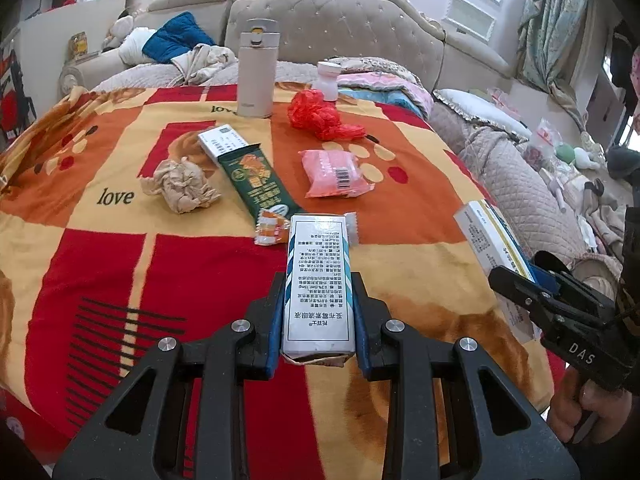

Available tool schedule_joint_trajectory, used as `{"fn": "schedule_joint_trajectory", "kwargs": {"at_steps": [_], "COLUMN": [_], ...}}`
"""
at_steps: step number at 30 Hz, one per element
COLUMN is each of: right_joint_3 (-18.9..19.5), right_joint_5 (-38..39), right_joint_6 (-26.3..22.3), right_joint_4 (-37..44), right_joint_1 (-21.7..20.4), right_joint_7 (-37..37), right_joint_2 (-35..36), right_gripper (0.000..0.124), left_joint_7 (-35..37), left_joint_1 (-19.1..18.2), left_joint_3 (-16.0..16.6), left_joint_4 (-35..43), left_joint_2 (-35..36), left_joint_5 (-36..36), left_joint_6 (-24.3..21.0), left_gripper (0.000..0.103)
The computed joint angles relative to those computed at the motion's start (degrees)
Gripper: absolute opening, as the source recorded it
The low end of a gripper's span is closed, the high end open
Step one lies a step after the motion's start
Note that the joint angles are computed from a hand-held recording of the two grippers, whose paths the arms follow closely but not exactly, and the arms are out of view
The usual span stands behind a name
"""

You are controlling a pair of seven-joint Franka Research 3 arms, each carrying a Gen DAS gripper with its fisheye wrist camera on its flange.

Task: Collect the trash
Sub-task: 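Lift both held boxes off the blanket toward the bin, then lower both boxes over black bin and open both grippers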

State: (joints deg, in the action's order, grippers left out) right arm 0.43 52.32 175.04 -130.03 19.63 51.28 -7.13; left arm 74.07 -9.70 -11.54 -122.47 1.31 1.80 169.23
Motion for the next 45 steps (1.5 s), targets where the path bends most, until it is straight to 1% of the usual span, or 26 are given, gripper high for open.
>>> {"fn": "schedule_joint_trajectory", "kwargs": {"at_steps": [1,6,9,13,17,19,21,23,24,25,27,28,29,30,32,33,34,36,37,38,40,41,42,43,45], "right_joint_3": [-0.05,-0.3,-1.49,-2.89,-5.2,-7.41,-8.42,-11.49,-12.56,-12.33,-14.18,-13.69,-11.97,-10.41,-5.76,-4.77,-2.7,0.27,2.29,3.39,5.11,5.64,4.39,3.31,3.9], "right_joint_5": [0.25,0.58,3.18,4.97,6.86,8.94,9.56,11.61,12.14,11.4,10.9,9.94,8.62,7.4,4.29,3.22,1.74,-1.02,-2.61,-3.79,-6.24,-7.4,-7.44,-7.69,-10.01], "right_joint_6": [0.19,1.72,2.49,4.17,5.19,5.62,6.67,7.8,8.38,8.95,10.21,10.52,10.54,10.3,9.7,9.42,9.05,8.44,7.81,7.17,5.75,5.27,5.06,5.1,4.62], "right_joint_4": [-0.04,-0.71,-1.45,-3.11,-5.39,-6.38,-7.95,-9.15,-9.94,-10.78,-12.34,-13.03,-13.93,-14.71,-16.03,-16.54,-17.21,-18.33,-18.86,-19.3,-19.96,-20.41,-20.58,-20.42,-20.64], "right_joint_1": [0.07,-0.03,0.9,1.4,1.95,3.32,3.35,5.74,6.27,5.54,6.24,5.11,2.31,-0.38,-7.35,-9.34,-12.76,-17.9,-21.29,-23.56,-27.44,-28.87,-28.29,-27.49,-28.95], "right_joint_7": [-0.16,0.51,-1.57,-2.22,-3.22,-4.9,-4.97,-6.75,-6.93,-5.81,-4.82,-3.44,-1.15,1.11,6.5,8.41,11.13,15.42,18.13,20.36,24.51,26.28,26.82,27.22,29.54], "right_joint_2": [-0.04,-0.57,-1.6,-3.33,-5.67,-7.01,-8.58,-10.19,-11.05,-11.69,-13.17,-13.52,-13.8,-14.07,-14.2,-14.4,-14.58,-15.02,-15.23,-15.41,-15.79,-16.07,-16.13,-15.84,-15.91], "right_gripper": [0.041,0.041,0.041,0.041,0.041,0.041,0.041,0.041,0.041,0.041,0.041,0.041,0.041,0.041,0.041,0.041,0.041,0.041,0.041,0.041,0.041,0.041,0.041,0.041,0.041], "left_joint_7": [-1.26,-3.68,-4.82,-6.31,-7.65,-8.14,-7.92,-7.59,-6.87,-5.99,-3.26,0.03,1.81,1.83,5.88,7.29,8.73,14.52,16.04,17.53,20.46,21.02,21.02,21.7,23.79], "left_joint_1": [-0.15,-0.92,-1.52,-2.45,-3.59,-4.18,-4.71,-5.3,-5.57,-5.78,-6.06,-5.67,-5.86,-6.86,-6.58,-7.11,-7.28,-6.17,-6.6,-7.32,-8.81,-10.13,-11.5,-12.42,-13.38], "left_joint_3": [0.04,-0.34,-0.66,-1.14,-1.65,-1.91,-2.33,-2.74,-3.12,-3.53,-4.64,-6.04,-6.74,-6.46,-8.5,-9.06,-9.68,-13.21,-13.68,-13.94,-14.43,-13.95,-13.12,-12.98,-13.76], "left_joint_4": [0.3,0.93,1.59,2.7,4.19,5.06,6.02,7.21,7.95,8.59,10.15,11.14,12.12,13.33,15.34,17.1,18.46,22.06,23.84,25.83,30.35,32.99,34.62,36.76,40.22], "left_joint_2": [0.04,-0.07,0.23,0.88,1.88,2.6,3.46,4.49,5.16,5.76,7.17,8.13,9.1,10.17,12.05,13.48,14.53,17.58,18.88,20.45,23.79,25.58,26.73,28.25,30.96], "left_joint_5": [1.66,5.23,6.98,8.72,11.06,12.0,12.13,12.21,11.85,11.35,9.79,7.15,6.11,7.19,4.83,4.66,4.11,0.43,-0.15,-0.27,-0.49,-0.05,0.61,0.79,-0.19], "left_joint_6": [-0.24,-0.7,-1.23,-1.89,-2.45,-2.74,-3.04,-3.35,-3.35,-3.28,-3.19,-3.07,-2.75,-2.57,-2.38,-2.72,-3.07,-4.66,-5.76,-6.74,-9.8,-11.71,-12.43,-13.68,-15.55], "left_gripper": [0.027,0.027,0.027,0.027,0.027,0.027,0.027,0.027,0.027,0.027,0.027,0.027,0.027,0.027,0.027,0.027,0.027,0.027,0.027,0.027,0.027,0.027,0.027,0.027,0.027]}}
